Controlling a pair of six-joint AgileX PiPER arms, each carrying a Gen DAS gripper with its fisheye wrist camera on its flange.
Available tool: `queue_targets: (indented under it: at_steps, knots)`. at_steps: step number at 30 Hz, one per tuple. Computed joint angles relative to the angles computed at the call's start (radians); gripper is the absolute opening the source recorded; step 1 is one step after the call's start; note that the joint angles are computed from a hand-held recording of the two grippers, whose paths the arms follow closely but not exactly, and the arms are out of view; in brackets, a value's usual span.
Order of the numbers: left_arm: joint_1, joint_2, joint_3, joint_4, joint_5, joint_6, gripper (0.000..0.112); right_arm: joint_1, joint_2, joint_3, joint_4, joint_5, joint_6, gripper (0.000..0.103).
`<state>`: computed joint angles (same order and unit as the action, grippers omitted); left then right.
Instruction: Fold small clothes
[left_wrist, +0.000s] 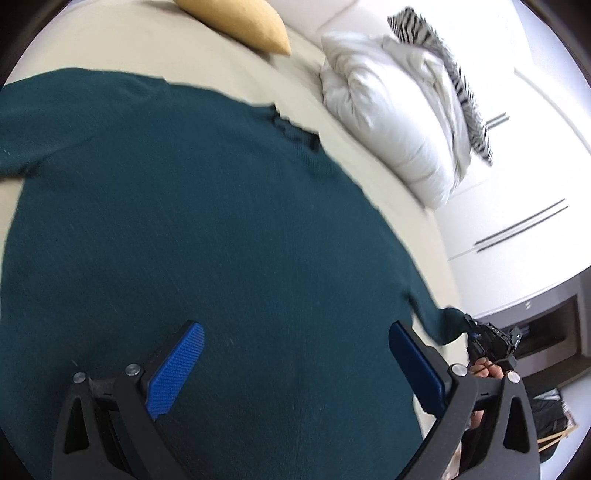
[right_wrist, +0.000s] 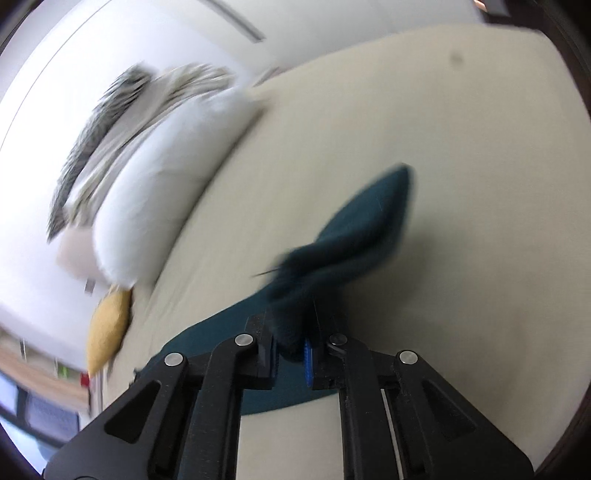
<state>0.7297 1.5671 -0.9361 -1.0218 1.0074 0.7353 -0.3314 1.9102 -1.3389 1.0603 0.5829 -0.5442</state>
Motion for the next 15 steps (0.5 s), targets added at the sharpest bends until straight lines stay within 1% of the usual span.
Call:
queue_targets:
  at_steps: [3, 5, 7, 8, 9, 10, 12, 14, 15]
  knots:
    - [0.045, 0.015, -0.029, -0.023, 0.027, 0.021, 0.099, 0.201, -0.033, -0.072, -0.082, -0.018, 0.067, 0.009]
    - [0.079, 0.030, -0.045, -0.048, 0.050, 0.037, 0.098, 0.350, -0.018, -0.146, -0.181, -0.036, 0.150, 0.009]
    - [0.098, 0.052, -0.068, -0.056, 0.064, 0.041, 0.094, 0.497, 0.015, -0.204, -0.234, -0.054, 0.186, 0.009]
    - [0.097, 0.063, -0.079, -0.054, 0.063, 0.039, 0.092, 0.566, 0.034, -0.222, -0.271, -0.074, 0.210, 0.008]
    - [0.096, 0.081, -0.096, -0.051, 0.067, 0.041, 0.091, 0.650, 0.047, -0.220, -0.343, -0.113, 0.267, 0.008]
    - [0.094, 0.091, -0.105, -0.053, 0.069, 0.042, 0.091, 0.704, 0.081, -0.251, -0.417, -0.123, 0.330, 0.008]
    - [0.084, 0.110, -0.123, -0.049, 0.060, 0.040, 0.091, 0.789, 0.177, -0.344, -0.547, -0.107, 0.446, 0.009]
    - [0.058, 0.136, -0.150, -0.041, 0.046, 0.025, 0.091, 0.832, 0.256, -0.423, -0.638, -0.080, 0.517, 0.014]
    - [0.038, 0.151, -0.167, -0.037, 0.036, 0.015, 0.091, 0.841, 0.281, -0.433, -0.629, -0.086, 0.504, 0.020]
